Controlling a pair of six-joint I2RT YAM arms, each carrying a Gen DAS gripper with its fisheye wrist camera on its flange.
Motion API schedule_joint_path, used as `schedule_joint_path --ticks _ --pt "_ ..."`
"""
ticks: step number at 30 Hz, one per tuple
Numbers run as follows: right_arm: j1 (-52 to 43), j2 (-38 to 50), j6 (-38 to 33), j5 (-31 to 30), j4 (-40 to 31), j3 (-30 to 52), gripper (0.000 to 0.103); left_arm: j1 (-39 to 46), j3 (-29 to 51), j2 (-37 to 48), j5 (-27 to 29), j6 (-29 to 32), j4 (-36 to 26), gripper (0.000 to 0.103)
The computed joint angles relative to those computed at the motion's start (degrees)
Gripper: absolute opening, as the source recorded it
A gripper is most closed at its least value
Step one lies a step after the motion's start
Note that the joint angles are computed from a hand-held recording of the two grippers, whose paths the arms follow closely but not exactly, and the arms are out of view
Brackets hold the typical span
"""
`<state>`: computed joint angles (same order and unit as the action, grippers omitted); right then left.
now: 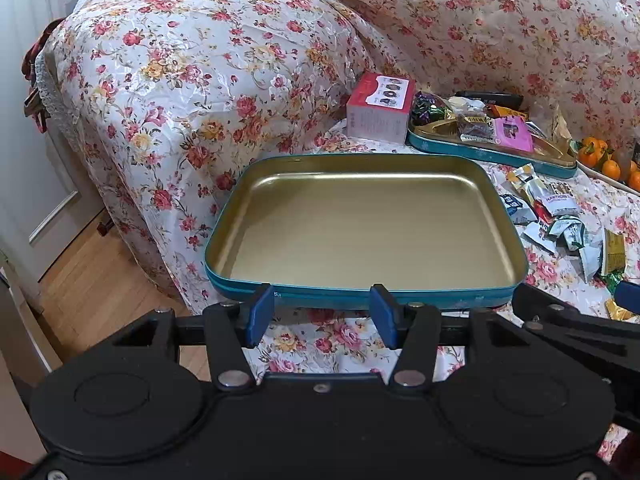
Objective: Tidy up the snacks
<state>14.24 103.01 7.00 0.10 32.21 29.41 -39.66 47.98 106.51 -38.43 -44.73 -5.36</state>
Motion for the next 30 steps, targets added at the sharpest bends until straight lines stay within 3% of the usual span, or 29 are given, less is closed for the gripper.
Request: schedule_joint_path --ticks 30 --pt "0.3 0.4 0.2 0.2 0.9 -0.7 0.101 0.3 -0.6 -0.3 1.0 -0.1 0.6 0.058"
